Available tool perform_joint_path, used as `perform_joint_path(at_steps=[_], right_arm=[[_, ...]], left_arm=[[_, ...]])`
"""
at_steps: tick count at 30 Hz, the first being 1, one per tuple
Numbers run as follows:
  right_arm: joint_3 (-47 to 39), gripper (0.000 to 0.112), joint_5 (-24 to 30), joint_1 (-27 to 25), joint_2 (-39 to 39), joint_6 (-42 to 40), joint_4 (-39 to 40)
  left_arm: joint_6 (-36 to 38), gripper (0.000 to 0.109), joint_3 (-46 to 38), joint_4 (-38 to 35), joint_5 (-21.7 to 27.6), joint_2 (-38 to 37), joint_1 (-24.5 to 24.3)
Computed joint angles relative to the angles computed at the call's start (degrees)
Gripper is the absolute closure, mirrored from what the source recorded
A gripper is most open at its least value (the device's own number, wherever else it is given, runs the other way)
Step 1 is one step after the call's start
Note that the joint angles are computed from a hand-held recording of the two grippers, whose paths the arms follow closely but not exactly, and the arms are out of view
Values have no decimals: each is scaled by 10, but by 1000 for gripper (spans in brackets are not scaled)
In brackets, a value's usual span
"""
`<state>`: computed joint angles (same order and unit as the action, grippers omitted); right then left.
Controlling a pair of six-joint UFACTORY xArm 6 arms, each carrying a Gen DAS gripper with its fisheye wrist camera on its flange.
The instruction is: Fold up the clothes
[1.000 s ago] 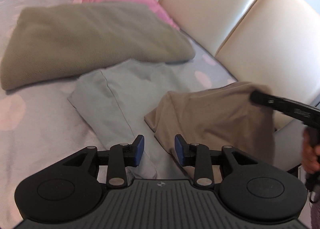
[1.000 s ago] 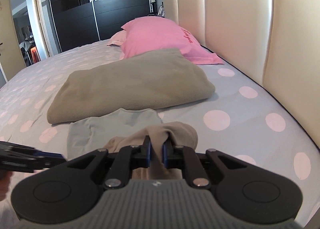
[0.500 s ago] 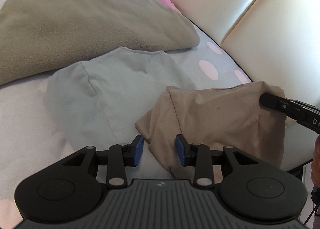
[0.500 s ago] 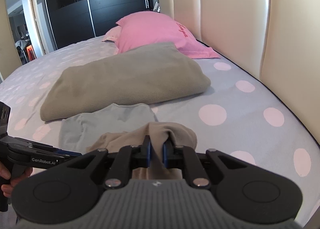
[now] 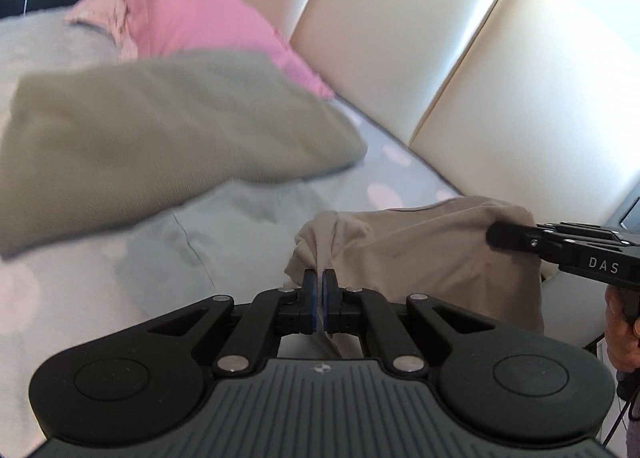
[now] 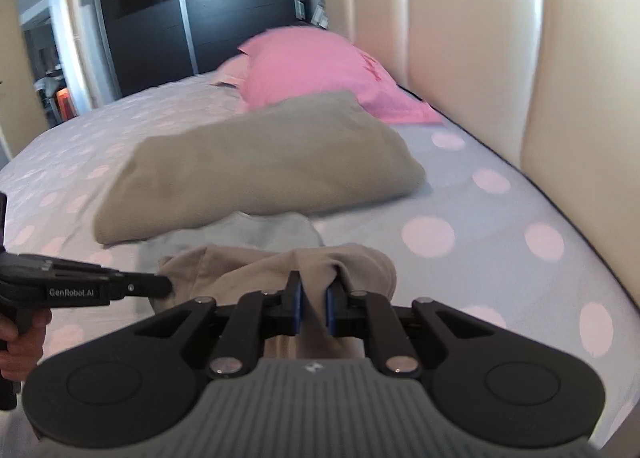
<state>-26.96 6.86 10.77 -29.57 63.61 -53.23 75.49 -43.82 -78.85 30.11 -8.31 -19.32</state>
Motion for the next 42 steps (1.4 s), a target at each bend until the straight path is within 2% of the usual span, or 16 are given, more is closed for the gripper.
perform_joint_path(at_steps=[4, 6, 9, 11, 14, 20, 23, 26, 30, 32, 33, 35, 37, 42], right_arm=[[-31, 99, -13, 22, 20, -79, 59], [-62, 99, -18, 26, 53, -87, 52], [-109, 99, -33, 25, 112, -100, 63], [-134, 99, -42, 24, 151, -136, 108], [-159, 99, -29, 28, 191, -198, 189], [-131, 99, -7, 22, 163, -233, 230], [-97, 99, -2, 8, 131, -264, 279], [-83, 99, 15, -8, 123, -245, 266], [-83, 97, 14, -25, 140, -160, 201], [-86, 92, 21, -30, 142, -111, 164], [-87, 92, 30, -30, 140, -89, 146], [-88, 82, 56, -27, 128, -48, 108], [-82, 78, 84, -20, 104, -18, 74], [-47, 77, 157, 26, 15, 17, 25]], left_arm=[[14, 108, 10, -11, -9, -41, 17], [15, 108, 6, -14, -21, -46, 24], [-10, 108, -16, 8, -31, -23, 30], [-46, 108, -34, 45, -27, 4, 33], [-88, 108, -55, 96, -13, 44, 35], [-114, 108, -77, 114, 36, 95, 36], [-118, 106, -76, 115, 48, 96, 34], [-119, 103, -64, 123, 48, 84, 34], [-133, 98, -40, 155, 45, 55, 35], [-141, 98, -27, 175, 44, 38, 35], [-143, 97, -21, 182, 48, 29, 37], [-148, 96, -10, 197, 56, 12, 42], [-158, 96, 1, 214, 64, -3, 47], [-162, 96, 25, 237, 69, -34, 55]])
